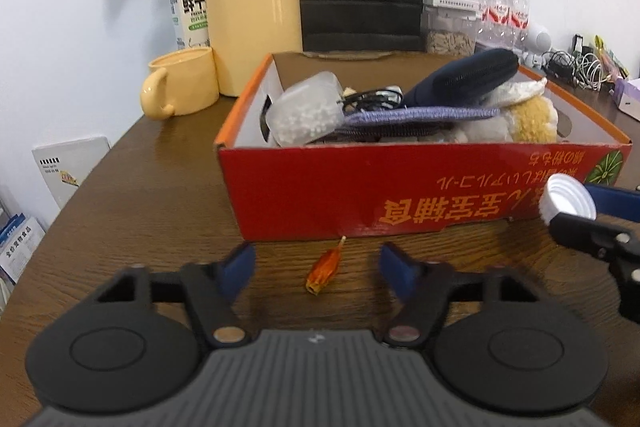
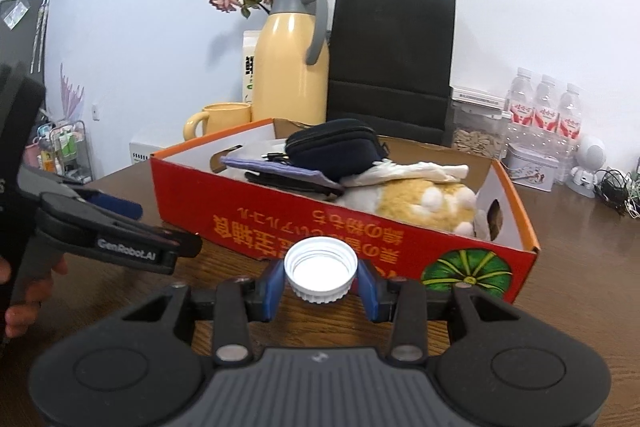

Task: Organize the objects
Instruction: 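Grasp the small orange item with the left gripper while the right holds the cap, then carry the ribbed cap and orange item over the box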

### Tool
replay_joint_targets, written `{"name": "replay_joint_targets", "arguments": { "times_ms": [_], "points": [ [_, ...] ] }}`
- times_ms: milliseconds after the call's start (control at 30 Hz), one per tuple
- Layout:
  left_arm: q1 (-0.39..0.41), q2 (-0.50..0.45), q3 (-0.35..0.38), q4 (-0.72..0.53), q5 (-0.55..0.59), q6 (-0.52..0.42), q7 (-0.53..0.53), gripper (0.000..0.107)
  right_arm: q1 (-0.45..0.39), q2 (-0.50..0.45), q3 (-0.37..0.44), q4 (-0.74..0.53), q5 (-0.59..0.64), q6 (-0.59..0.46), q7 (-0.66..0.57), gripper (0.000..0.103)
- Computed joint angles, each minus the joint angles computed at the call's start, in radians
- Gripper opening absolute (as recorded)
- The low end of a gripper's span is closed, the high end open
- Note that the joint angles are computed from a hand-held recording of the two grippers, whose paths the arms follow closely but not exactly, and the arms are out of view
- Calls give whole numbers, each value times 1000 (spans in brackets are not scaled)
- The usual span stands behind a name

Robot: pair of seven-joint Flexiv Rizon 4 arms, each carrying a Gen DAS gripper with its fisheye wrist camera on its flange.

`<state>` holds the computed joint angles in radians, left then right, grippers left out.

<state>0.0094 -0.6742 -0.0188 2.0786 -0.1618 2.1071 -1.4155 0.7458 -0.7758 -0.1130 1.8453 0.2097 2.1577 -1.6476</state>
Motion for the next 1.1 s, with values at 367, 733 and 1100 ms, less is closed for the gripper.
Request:
{"name": "replay_joint_targets", "arguments": {
  "times_ms": [367,733,1100],
  "points": [
    [40,-1,-38,14,67,38,-41,13,-22,2,26,10,-19,27,-6,38],
    [80,27,-73,40,141,93,-104,13,-22,2,34,18,-13,62,-25,38],
    [99,68,-82,34,198,138,-153,13,-58,20,67,14,-8,105,-22,38]
  ]
}}
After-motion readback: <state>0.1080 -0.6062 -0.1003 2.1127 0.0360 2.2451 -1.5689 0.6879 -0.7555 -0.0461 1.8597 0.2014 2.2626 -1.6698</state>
